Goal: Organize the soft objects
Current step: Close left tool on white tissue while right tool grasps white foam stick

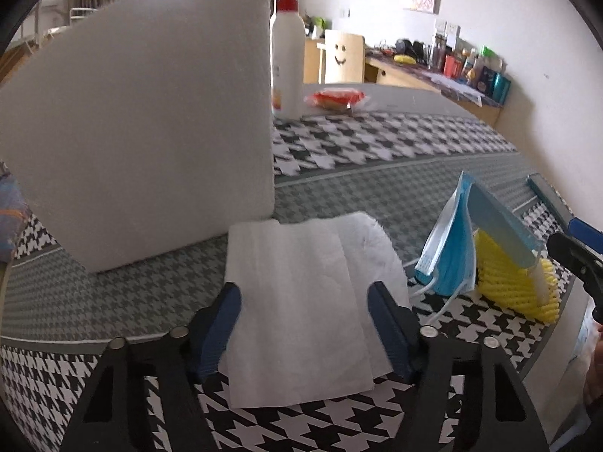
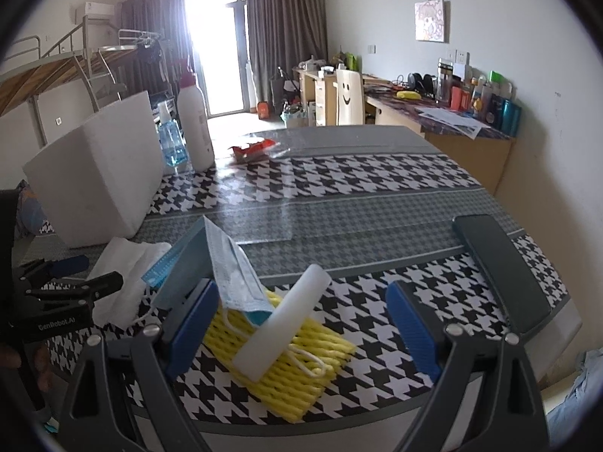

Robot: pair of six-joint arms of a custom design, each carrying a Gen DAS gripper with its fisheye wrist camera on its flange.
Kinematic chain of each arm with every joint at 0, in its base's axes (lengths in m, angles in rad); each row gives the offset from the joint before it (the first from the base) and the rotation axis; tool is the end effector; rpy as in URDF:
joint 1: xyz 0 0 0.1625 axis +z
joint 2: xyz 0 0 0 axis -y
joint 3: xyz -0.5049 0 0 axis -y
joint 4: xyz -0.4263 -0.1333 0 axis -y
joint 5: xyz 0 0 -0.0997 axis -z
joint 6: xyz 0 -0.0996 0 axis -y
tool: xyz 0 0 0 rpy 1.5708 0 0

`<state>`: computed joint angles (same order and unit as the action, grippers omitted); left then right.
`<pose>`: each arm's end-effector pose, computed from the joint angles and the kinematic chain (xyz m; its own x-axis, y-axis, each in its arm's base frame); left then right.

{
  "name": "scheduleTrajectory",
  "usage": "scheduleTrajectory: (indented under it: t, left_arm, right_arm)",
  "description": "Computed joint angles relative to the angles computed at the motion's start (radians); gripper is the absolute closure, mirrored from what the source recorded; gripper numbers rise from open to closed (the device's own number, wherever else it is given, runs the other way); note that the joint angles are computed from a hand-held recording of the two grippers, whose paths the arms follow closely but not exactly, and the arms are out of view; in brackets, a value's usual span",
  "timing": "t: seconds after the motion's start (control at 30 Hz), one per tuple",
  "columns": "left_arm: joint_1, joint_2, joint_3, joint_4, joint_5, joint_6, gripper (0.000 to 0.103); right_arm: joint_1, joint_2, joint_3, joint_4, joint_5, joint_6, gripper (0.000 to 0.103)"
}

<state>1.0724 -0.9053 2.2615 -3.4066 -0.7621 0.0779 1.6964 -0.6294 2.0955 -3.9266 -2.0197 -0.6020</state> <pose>-0.0695 -0.5573 0.1281 -0.7307 0.0974 -0.6757 0.4824 0.7740 -0.4101 0.1627 -0.5693 0.0567 -0.7268 -0.1711 0.6652 -0.5951 0.6404 -0.4856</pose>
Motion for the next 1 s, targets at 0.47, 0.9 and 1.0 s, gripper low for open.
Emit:
scheduleTrajectory:
  t: [0.47, 0.9, 1.0]
  left_arm:
    - [-0.002, 0.015, 0.005, -0.024, 0.021, 0.039, 0.065]
    - [-0.004, 0.015, 0.010, -0.032, 0.009, 0.044, 0.091]
    - [-0.002, 0.011, 0.011, -0.032, 0.000, 0.041, 0.092]
  right_arm:
    - [-0.025, -0.019, 0.021, 0.103, -0.001, 0.081, 0.046]
    - [-0.027, -0.024, 0.003, 0.205, 0.016, 0.122, 0.068]
    - [-0.037, -0.040, 0.008, 0.237, 0.048, 0.146, 0.075]
